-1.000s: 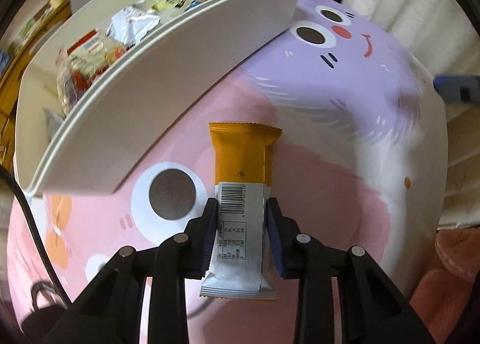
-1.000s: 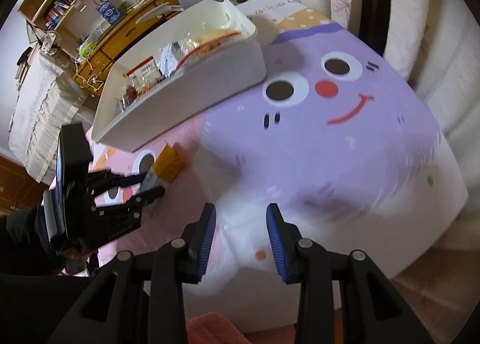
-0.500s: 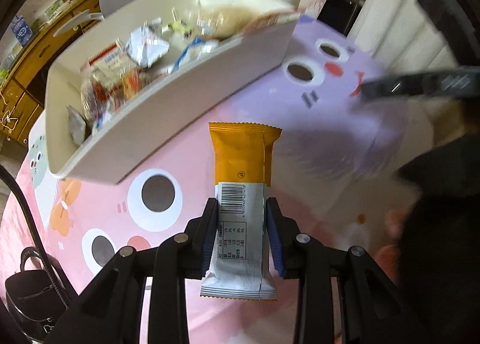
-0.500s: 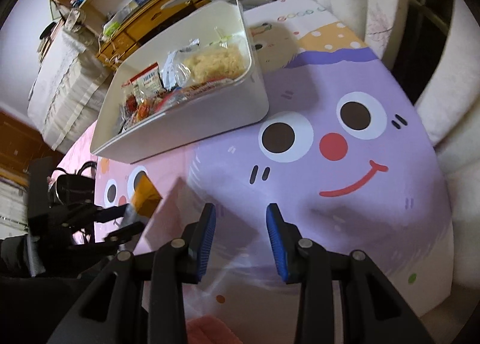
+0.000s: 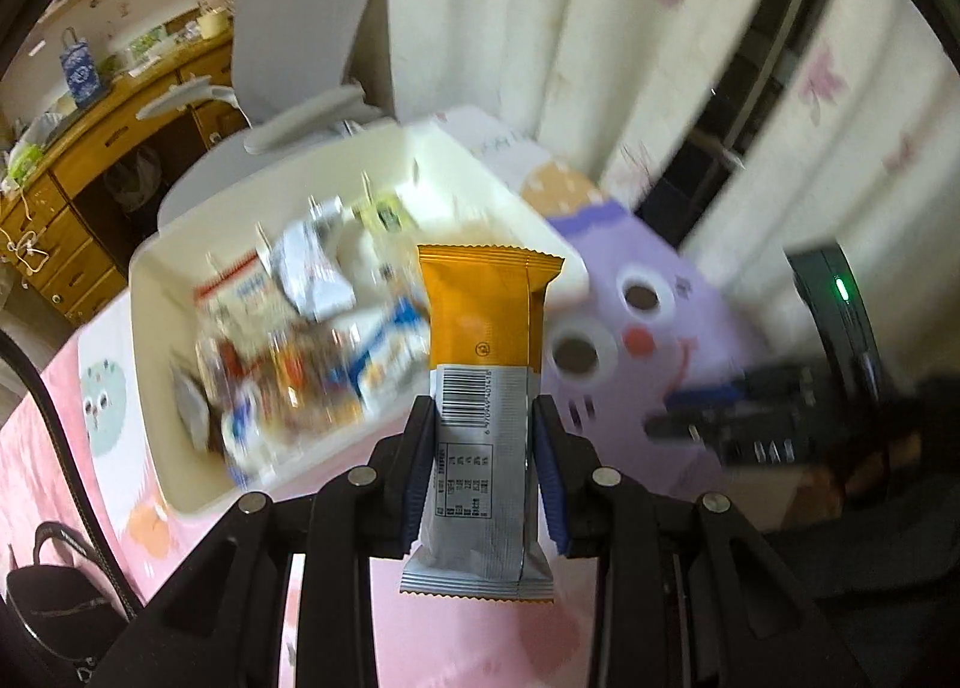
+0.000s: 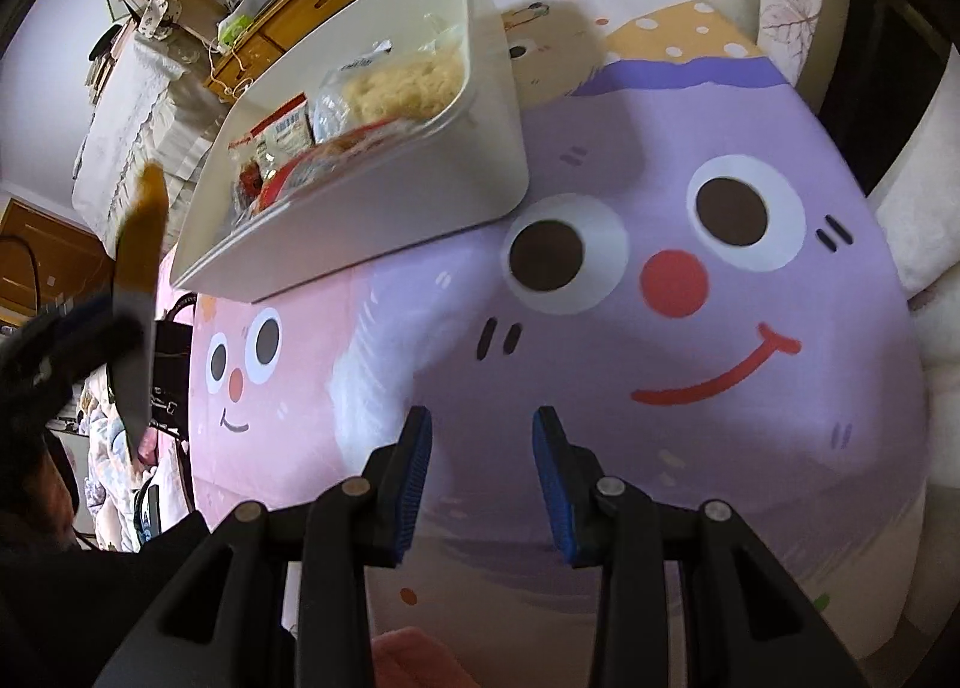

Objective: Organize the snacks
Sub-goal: 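Carry the bar packet into the tray and open the left tool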

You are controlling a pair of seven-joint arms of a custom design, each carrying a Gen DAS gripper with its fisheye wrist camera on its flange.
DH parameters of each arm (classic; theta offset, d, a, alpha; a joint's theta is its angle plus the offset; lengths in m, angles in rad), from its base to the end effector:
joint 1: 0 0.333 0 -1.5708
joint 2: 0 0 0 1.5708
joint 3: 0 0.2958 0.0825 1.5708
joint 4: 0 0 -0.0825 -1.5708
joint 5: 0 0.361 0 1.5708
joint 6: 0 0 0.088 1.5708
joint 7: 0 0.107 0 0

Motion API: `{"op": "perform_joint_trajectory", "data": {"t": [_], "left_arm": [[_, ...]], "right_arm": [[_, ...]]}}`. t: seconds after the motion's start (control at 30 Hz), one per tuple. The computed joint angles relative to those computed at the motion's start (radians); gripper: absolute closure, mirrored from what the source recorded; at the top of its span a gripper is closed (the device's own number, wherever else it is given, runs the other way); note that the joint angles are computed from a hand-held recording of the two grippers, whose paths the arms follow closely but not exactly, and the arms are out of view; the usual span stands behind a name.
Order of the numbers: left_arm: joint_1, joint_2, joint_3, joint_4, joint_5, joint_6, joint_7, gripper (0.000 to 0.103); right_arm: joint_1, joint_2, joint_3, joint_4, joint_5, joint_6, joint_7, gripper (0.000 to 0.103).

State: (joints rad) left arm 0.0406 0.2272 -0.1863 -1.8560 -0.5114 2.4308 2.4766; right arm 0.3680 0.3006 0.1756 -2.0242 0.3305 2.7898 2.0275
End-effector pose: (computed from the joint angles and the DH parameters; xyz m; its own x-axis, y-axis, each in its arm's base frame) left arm 0.6153 -0.0848 0.4296 -0.6653 -0.7406 0.0941 -0.6691 0.5356 -0.5152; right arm 0.5332 0.2985 0.3480 -0.1418 -0.8903 -0.4327 -0.9369 0.2618 -0.2318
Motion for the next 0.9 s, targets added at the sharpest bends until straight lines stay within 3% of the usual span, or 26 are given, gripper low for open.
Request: {"op": "perform_joint_trajectory", "data": {"t": [0.2, 0.33, 0.47, 0.53, 0.73, 0.9], "left_arm": [[-0.033, 0.160, 0.002, 0.180, 0.052, 0.097, -0.222, 0.073], [-0.013, 0.278, -0.022, 0.298, 0.057, 0.114, -0.348, 0.072], [-0.029, 0.368, -0.007, 0.389, 0.122, 0.139, -0.517, 0.072], [-0.034, 0.392, -0.002, 0.421, 0.162, 0.118, -0.587, 0.064], [-0.016, 0.330, -0.009, 0.319, 0.227, 0.158, -0.681, 0.035], [-0.028, 0.199, 0.033, 0.128, 0.290, 0.190, -0.798, 0.030]], "right_arm": [[-0.032, 0.002, 0.011, -0.001, 0.027, 0.005, -0.057, 0.064], [-0.053, 0.022, 0.028, 0.012, 0.062, 0.000, -0.136, 0.062], [-0.075, 0.055, 0.055, 0.032, 0.108, 0.005, -0.244, 0.059], [-0.082, 0.072, 0.065, 0.046, 0.132, 0.004, -0.282, 0.055], [-0.068, 0.097, 0.053, 0.094, 0.125, -0.032, -0.321, 0.040], [-0.042, 0.068, 0.034, 0.086, 0.087, -0.027, -0.334, 0.023]]}}
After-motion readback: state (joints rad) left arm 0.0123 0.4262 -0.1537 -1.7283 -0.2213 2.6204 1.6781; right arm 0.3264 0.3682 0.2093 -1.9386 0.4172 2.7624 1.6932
